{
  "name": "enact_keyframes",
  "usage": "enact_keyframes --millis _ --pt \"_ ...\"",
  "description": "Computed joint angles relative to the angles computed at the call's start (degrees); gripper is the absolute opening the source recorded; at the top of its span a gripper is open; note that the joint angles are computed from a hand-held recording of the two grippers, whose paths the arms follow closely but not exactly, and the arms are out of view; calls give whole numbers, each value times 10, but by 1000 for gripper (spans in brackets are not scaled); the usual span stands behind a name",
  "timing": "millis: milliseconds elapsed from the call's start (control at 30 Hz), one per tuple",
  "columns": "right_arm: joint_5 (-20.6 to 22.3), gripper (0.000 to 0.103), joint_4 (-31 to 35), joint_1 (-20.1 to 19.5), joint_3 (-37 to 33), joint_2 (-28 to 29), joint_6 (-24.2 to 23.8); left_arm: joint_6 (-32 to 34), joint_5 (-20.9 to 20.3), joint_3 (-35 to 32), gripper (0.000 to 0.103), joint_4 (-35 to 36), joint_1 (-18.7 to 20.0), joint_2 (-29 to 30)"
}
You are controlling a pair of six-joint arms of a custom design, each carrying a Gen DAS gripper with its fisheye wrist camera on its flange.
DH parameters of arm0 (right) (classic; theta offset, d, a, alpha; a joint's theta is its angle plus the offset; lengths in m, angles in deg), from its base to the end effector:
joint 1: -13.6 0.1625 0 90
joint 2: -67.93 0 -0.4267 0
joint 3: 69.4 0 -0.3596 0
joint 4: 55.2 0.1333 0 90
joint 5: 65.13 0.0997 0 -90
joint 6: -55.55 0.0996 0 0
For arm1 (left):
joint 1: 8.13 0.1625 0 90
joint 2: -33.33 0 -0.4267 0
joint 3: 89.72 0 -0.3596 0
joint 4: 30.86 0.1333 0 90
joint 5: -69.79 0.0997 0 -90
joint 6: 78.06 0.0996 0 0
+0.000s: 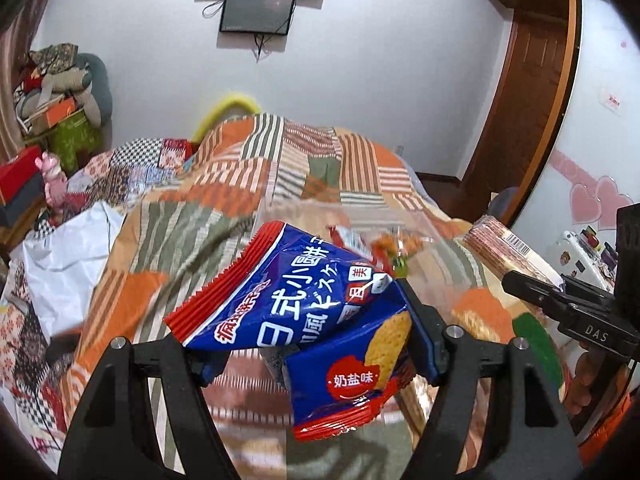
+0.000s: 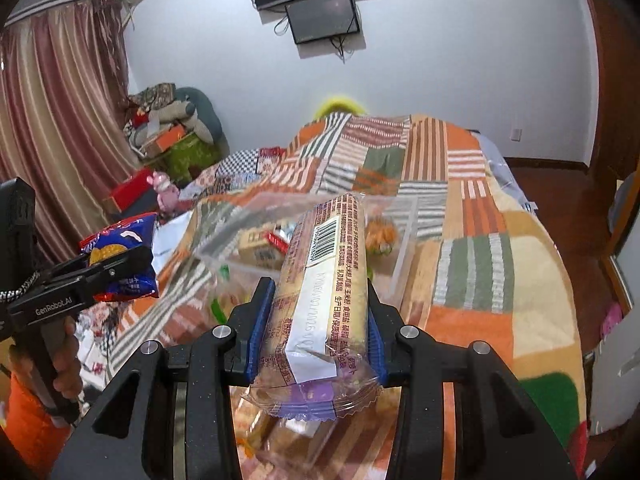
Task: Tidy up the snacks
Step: 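Drop blue biscuit bag and biscuit roll into the clear box, open both tools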
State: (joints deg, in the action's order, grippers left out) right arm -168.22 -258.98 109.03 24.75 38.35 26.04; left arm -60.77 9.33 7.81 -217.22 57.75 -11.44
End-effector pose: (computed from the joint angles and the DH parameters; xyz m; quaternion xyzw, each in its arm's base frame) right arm 0.1731 -0.6506 0.0605 0.2259 -0.8759 0.3829 0.1876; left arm -0.1002 -0.6701 0.1827 0.2289 0.8733 -0.3726 0.2149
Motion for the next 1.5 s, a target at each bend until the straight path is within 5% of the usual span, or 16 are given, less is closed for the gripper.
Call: enact_keyframes --millis 400,1300,1500 --pt "-1 38 35 0 -83 24 8 12 -18 -121 72 56 14 57" --pt "-26 38 336 -3 -327 123 19 -14 -7 -421 73 324 58 211" --pt "-39 41 335 -4 -331 128 10 -29 15 -462 75 350 61 232"
